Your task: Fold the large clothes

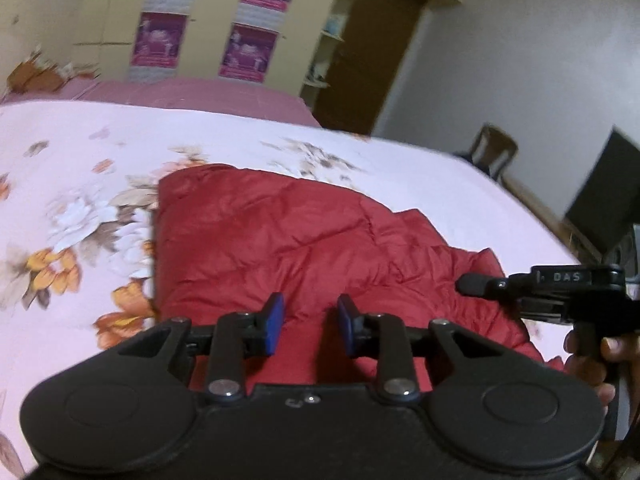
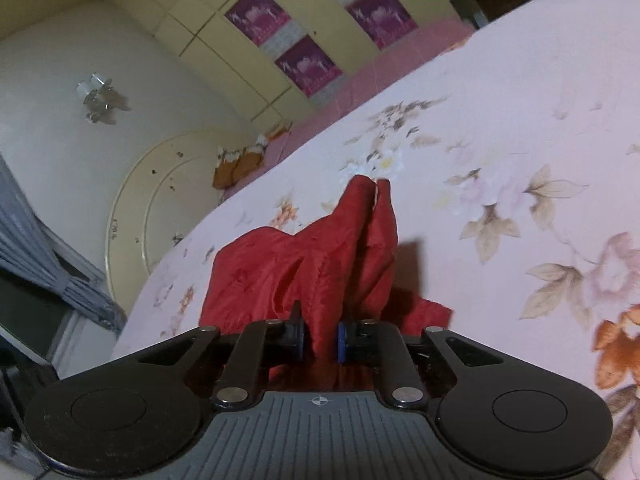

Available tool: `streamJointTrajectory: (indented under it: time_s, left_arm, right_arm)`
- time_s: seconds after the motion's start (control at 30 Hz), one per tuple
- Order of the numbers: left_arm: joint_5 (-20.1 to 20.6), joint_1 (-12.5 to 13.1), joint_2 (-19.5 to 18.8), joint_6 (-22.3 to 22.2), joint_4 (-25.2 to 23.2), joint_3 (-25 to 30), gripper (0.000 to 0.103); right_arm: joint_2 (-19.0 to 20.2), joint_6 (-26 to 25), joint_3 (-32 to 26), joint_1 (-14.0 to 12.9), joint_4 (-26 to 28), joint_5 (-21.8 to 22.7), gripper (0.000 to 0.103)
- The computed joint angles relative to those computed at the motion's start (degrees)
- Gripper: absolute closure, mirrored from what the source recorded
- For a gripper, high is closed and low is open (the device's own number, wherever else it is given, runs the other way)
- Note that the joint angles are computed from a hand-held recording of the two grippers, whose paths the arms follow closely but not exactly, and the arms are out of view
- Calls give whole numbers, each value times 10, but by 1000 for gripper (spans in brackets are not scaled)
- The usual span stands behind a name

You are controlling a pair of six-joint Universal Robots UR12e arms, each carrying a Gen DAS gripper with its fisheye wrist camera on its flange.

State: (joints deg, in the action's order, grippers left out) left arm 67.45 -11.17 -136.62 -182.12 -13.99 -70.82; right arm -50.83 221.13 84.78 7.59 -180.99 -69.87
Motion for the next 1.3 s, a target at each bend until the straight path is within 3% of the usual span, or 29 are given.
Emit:
streamJointTrajectory:
  time_s: [0.13, 0.23, 0.37, 0.4, 0.47, 0.53, 0.77, 0.83, 0.97, 1.17, 1.3]
  left_arm:
    - [38, -16, -12, 47, -50, 23, 76]
    - [68, -25, -18, 71, -63, 31, 76]
    - [47, -18, -15, 81, -99, 39, 73]
    - [44, -14, -10, 80, -97, 37, 67]
    - [52, -9, -4, 71, -56, 28, 59]
    - [61, -4, -8, 73, -53, 40, 58]
    - [66, -2, -46, 102, -109, 118, 58]
    - [60, -5, -59, 110, -130, 143, 58]
    - [58, -12, -82, 130, -165, 181, 58]
    - [67, -18, -107, 159, -219, 223, 57]
    - [63, -18, -117, 144, -242, 241, 56]
  right_arm:
    - [3, 8, 14, 2, 24, -23, 89]
    - [12, 52, 24, -1, -1, -14, 89]
    - [0, 33, 24, 0, 27, -29, 89]
    - [-7, 20, 20, 3, 45, -46, 88]
    - [-25, -15, 15, 15, 66, -119, 60]
    - [-30, -54, -1, 22, 70, -150, 53]
    - [16, -168, -142, 42, 209, -130, 53]
    - [35, -181, -173, 47, 241, -128, 53]
    - [64, -180, -207, 49, 296, -132, 63]
    - [63, -148, -176, 42, 283, -125, 63]
    - [65, -112, -155, 34, 239, -108, 63]
